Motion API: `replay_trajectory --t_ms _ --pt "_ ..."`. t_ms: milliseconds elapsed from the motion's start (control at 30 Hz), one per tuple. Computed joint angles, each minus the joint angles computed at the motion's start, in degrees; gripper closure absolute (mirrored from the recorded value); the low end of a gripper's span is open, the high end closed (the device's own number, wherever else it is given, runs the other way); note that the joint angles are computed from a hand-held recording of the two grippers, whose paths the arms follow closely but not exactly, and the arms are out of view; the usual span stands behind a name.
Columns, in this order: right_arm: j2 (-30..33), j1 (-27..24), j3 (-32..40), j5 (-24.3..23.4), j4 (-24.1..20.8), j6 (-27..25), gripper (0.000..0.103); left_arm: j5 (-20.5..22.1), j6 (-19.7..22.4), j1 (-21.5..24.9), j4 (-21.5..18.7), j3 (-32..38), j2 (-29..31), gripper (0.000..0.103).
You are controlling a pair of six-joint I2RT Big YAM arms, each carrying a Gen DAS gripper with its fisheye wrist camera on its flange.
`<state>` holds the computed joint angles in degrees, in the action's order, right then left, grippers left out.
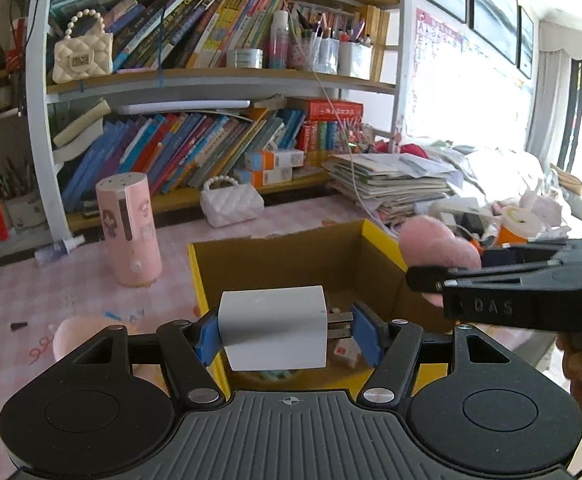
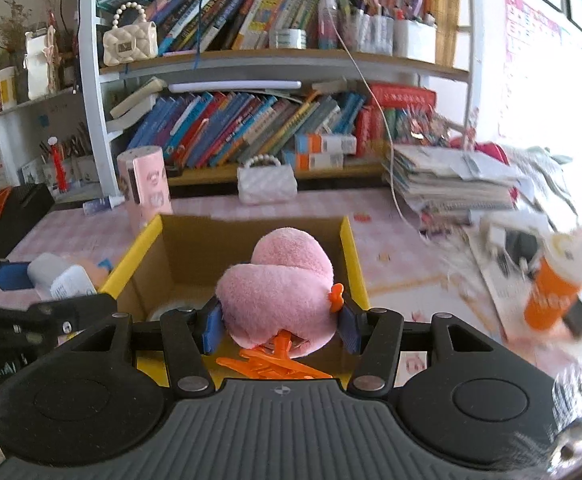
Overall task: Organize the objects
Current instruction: 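Lower both tools into the box and open them, releasing block and chick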
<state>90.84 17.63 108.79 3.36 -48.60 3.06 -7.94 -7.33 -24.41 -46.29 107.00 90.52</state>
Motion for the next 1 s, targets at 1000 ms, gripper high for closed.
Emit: replay_trajectory --t_ms 1000 --pt "34.8 -3.4 49.5 -14.1 -30.6 -18.6 0.051 -7.9 2.9 -0.9 -16.4 22.2 19.2 0.038"
